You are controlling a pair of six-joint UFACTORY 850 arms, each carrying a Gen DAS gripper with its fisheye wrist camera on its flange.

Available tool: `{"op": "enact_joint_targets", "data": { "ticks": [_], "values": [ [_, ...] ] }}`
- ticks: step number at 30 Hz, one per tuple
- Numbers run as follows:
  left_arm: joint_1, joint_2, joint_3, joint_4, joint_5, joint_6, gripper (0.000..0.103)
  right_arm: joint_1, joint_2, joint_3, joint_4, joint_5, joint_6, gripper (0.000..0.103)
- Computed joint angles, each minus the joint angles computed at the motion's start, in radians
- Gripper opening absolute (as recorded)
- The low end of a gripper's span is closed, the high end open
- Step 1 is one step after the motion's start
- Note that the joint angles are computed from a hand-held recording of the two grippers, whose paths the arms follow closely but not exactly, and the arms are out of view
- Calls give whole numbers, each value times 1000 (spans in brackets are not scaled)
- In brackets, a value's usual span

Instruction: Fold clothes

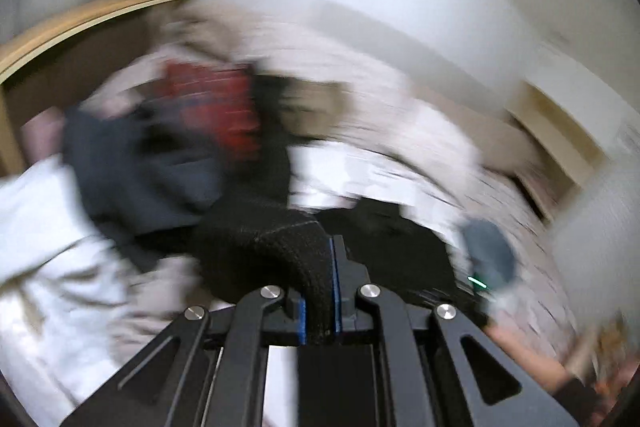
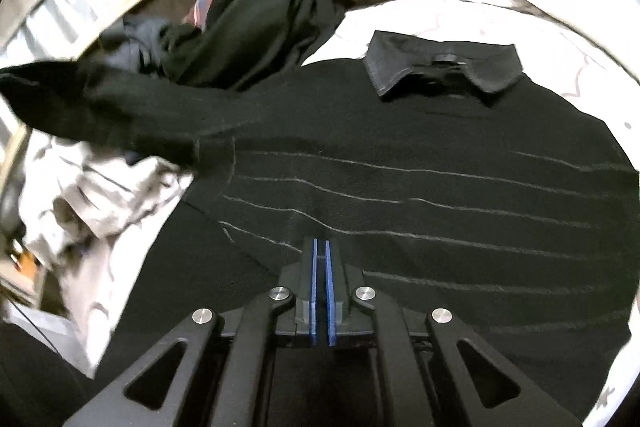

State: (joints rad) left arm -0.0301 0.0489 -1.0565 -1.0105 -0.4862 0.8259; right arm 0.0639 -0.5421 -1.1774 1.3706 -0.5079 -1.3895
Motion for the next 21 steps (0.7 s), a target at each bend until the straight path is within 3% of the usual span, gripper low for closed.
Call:
{"op": "enact_joint_targets", "data": {
  "ticks": [5,6,7,8,9,11,13,17,19,20,21],
  "values": [
    [-221,-94,-157,-12,-120,82,9,-101,84,60,120,-85,-35,3],
    [-265,-135,-190,0,-141,84,9,-122,108,81,153,-93,-59,8],
    [-308,-179,-229,13,-166,86,9,-147,138,110,189,-98,-88,20],
    [-347,-223,-260,24,-188,85,9,-173,175,147,233,-84,-114,70],
    [-384,-274,-287,37,-208,80,10,-196,211,190,304,-59,-164,103],
    [-445,-382,-335,79,-237,48,10,-251,253,248,378,-53,-215,103],
    [-488,-492,-378,112,-262,2,12,-301,256,268,330,-61,-142,103],
    [-508,-676,-455,116,-334,-107,24,-395,231,300,235,-92,-10,101],
    [-501,-702,-455,77,-341,-108,26,-411,218,310,177,-91,30,94],
    [-496,-710,-451,58,-340,-105,35,-413,213,316,156,-92,37,89],
    [-491,-707,-449,44,-330,-97,51,-415,207,320,136,-99,42,86]
  ]
}}
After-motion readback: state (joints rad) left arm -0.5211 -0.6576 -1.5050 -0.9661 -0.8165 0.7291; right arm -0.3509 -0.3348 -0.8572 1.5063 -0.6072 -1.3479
